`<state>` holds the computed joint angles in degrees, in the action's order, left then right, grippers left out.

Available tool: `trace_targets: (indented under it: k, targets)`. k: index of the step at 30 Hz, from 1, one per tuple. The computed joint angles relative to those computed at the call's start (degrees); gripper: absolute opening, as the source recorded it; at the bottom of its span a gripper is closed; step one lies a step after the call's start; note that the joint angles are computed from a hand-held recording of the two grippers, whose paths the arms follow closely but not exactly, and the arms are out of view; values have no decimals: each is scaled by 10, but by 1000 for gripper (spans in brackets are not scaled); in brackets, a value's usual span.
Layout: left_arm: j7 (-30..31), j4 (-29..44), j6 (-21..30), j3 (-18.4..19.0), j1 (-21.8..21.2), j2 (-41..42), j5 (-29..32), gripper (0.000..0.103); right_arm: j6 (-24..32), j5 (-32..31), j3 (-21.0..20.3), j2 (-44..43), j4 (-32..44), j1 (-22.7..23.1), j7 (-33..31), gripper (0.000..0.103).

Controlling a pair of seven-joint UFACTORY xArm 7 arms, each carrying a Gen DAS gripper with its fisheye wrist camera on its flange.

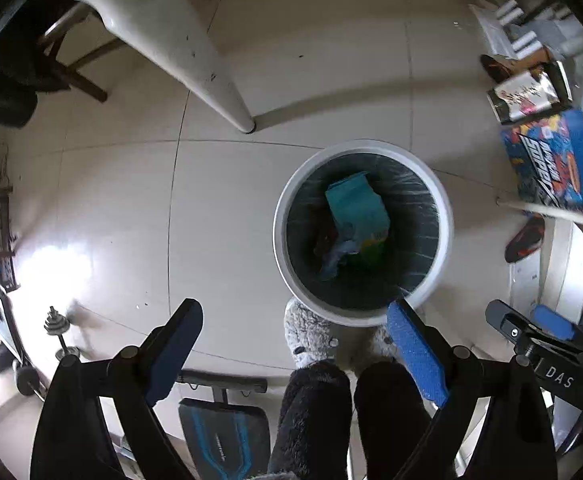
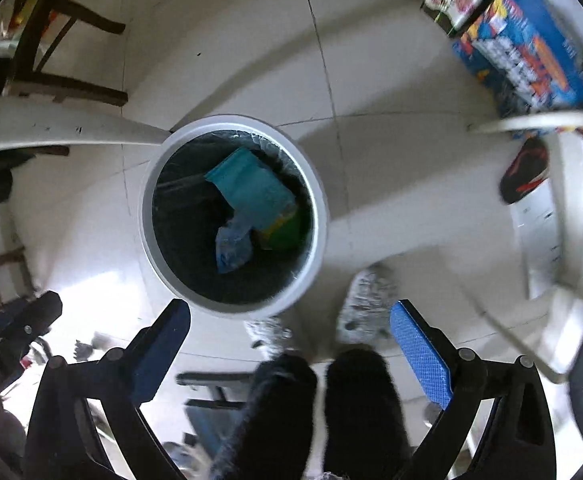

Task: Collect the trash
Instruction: 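Carry both items over the bin and open both tools to drop them, then move both tools back over the table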

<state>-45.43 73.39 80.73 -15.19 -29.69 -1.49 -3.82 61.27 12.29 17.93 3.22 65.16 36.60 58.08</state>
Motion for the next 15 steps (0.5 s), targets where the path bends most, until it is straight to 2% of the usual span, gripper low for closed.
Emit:
trace_targets:
  k: [3,10,15]
  targets:
    - [5,26,28,-1,-1,-8,5,94,67,-34,1,-10,47,3,14,101]
    - [1,135,119,-4,-1,-13,15,94,190,-58,6,-20,170,8,37,101]
    - [0,238,203,-8,-4,-7,28,94,291,-85,11,14,316,23,54,101]
